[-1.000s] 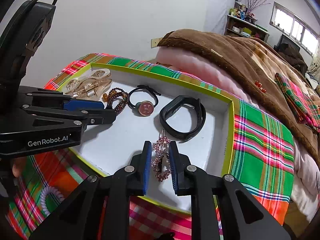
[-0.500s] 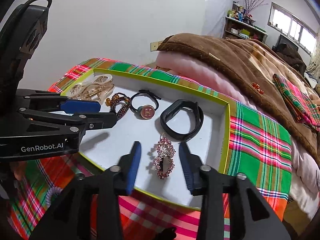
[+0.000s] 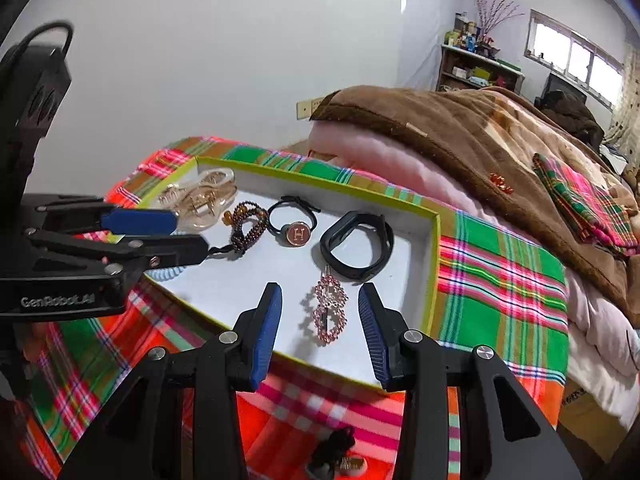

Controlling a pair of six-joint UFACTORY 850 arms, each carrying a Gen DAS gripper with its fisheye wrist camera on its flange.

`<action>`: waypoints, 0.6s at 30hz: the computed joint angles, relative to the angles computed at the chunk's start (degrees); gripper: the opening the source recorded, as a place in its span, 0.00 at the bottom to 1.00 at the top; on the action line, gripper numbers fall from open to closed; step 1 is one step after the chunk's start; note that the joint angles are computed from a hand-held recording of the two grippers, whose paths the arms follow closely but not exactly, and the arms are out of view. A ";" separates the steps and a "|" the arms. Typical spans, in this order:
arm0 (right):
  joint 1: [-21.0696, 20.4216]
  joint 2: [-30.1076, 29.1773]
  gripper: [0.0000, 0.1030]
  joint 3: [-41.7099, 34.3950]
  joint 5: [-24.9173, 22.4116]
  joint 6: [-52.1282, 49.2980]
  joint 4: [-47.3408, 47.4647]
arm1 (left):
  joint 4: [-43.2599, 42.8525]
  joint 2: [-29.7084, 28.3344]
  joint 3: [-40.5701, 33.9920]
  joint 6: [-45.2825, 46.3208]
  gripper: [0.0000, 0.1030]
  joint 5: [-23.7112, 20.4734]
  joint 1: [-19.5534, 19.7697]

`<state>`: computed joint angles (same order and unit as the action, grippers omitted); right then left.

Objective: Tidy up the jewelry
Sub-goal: 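Grasp the black pink-ball hair clip with the right gripper while the left gripper moves to the lavender coil tie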

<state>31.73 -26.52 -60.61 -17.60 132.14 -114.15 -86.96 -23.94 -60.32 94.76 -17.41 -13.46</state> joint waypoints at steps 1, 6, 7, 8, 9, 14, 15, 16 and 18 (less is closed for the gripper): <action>0.11 0.78 0.40 0.93 -0.42 2.14 -1.58 | -1.33 0.67 0.72 1.43 0.49 -0.23 0.10; 0.83 4.29 0.40 5.17 -2.88 8.45 -5.38 | -8.55 4.55 5.22 8.87 0.50 -1.74 0.90; 1.09 5.29 0.40 6.43 -3.77 9.60 -5.69 | -9.57 5.16 5.99 9.96 0.51 -2.12 1.05; 1.26 6.12 0.40 7.52 -4.44 11.27 -6.56 | -10.24 5.69 6.70 10.69 0.51 -2.55 1.24; 1.32 6.92 0.40 8.57 -4.88 12.92 -7.48 | -10.65 6.13 7.36 11.23 0.52 -2.92 1.43; 1.80 9.51 0.40 12.53 -7.12 18.64 -9.96 | -12.50 7.50 10.16 13.26 0.52 -4.05 2.24; 1.82 9.70 0.40 13.01 -7.16 19.41 -10.11 | -12.61 7.68 10.61 13.25 0.52 -4.27 2.42; 1.92 9.76 0.40 13.39 -7.33 20.03 -10.22 | -12.47 7.85 11.10 13.13 0.52 -4.58 2.62; 2.18 9.92 0.40 14.19 -7.47 20.96 -10.36 | -13.24 8.44 12.42 13.94 0.52 -4.76 3.01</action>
